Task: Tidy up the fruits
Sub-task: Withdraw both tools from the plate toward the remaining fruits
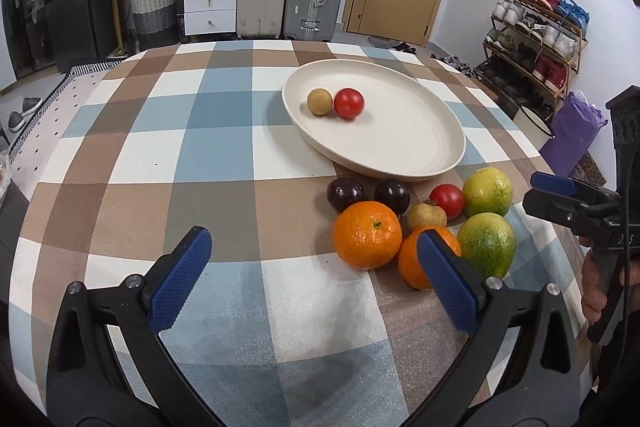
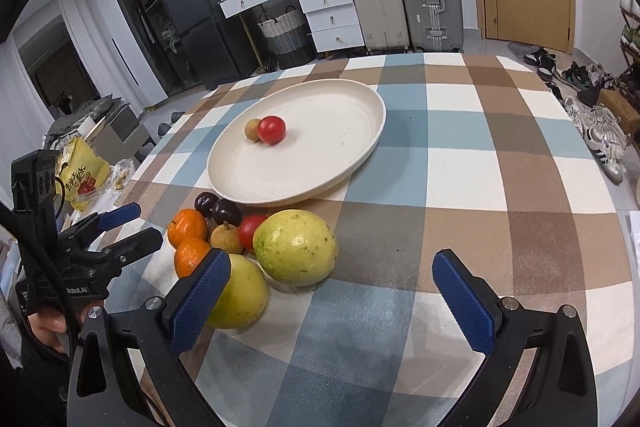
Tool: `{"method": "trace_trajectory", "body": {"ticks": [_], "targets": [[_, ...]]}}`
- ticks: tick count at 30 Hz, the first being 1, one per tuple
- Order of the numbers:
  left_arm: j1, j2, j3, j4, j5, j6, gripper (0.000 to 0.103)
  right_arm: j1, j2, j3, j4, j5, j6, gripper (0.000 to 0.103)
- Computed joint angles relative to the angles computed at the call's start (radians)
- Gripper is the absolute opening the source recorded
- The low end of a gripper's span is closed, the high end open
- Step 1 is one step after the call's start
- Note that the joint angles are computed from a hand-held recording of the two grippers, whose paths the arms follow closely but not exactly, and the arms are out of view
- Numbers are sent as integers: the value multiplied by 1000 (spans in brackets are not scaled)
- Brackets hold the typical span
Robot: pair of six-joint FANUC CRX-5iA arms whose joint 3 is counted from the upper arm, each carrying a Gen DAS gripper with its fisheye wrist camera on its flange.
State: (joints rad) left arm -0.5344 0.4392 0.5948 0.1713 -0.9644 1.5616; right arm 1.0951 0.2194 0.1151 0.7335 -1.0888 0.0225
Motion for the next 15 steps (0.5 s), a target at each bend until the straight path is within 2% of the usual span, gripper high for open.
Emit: {"method": "trace_trajectory", "body": {"ticks": [15], "targets": [[3,48,51,36,-29,0,102,-55,32,38,-85,84,4,102]]}}
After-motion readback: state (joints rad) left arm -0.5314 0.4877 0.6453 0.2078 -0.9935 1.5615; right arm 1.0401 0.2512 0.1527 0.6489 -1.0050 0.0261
